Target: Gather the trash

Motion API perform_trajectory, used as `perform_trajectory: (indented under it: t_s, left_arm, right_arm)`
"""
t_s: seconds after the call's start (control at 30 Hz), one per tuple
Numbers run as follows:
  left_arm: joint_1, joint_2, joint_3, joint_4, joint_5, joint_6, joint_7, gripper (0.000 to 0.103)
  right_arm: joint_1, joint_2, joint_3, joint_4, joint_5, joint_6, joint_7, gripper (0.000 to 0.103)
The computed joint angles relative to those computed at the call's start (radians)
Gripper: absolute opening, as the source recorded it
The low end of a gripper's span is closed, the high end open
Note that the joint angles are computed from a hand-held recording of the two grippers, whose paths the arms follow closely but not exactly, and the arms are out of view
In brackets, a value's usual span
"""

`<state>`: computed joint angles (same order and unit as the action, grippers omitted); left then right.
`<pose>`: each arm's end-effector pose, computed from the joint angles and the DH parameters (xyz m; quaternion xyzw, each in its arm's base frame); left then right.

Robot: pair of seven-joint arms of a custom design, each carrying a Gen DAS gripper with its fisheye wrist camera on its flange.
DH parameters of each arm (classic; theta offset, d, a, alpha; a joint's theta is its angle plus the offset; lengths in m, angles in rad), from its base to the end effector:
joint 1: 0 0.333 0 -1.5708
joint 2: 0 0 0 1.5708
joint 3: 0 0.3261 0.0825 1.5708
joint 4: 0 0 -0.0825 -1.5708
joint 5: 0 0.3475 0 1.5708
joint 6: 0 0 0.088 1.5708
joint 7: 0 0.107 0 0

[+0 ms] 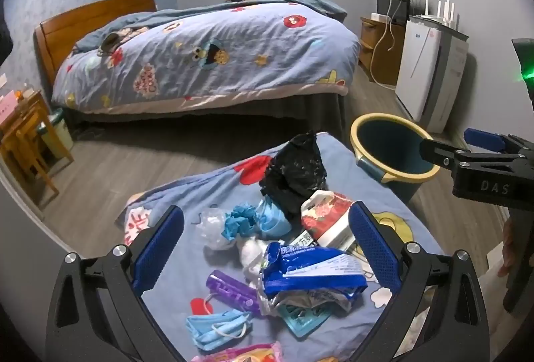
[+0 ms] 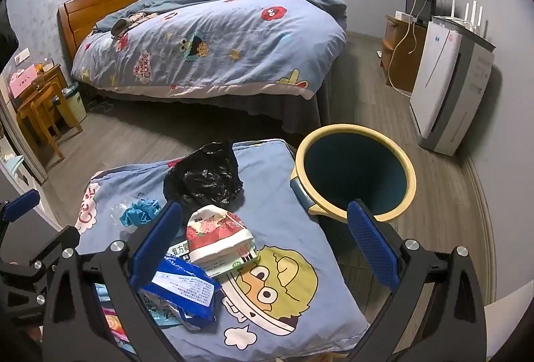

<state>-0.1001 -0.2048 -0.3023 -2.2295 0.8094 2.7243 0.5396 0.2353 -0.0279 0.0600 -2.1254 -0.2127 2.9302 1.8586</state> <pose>0.4422 -0.2285 0.5488 -0.6316 0.6487 -0.2803 0.3189 0.5250 0.1741 0.5497 -0.7062 0.5794 -0.2461 0.3241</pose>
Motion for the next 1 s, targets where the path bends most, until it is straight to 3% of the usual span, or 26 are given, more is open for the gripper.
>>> perform_trajectory:
  t_s: [1.0]
  left_arm:
    - [0.014,-0.007,0.002,-0.015,-0.010,0.023,0.013,0.098]
  right_arm:
    - [0.000,0.000,-0.001,0.003,0.012,-0.010,-0.004,0.097]
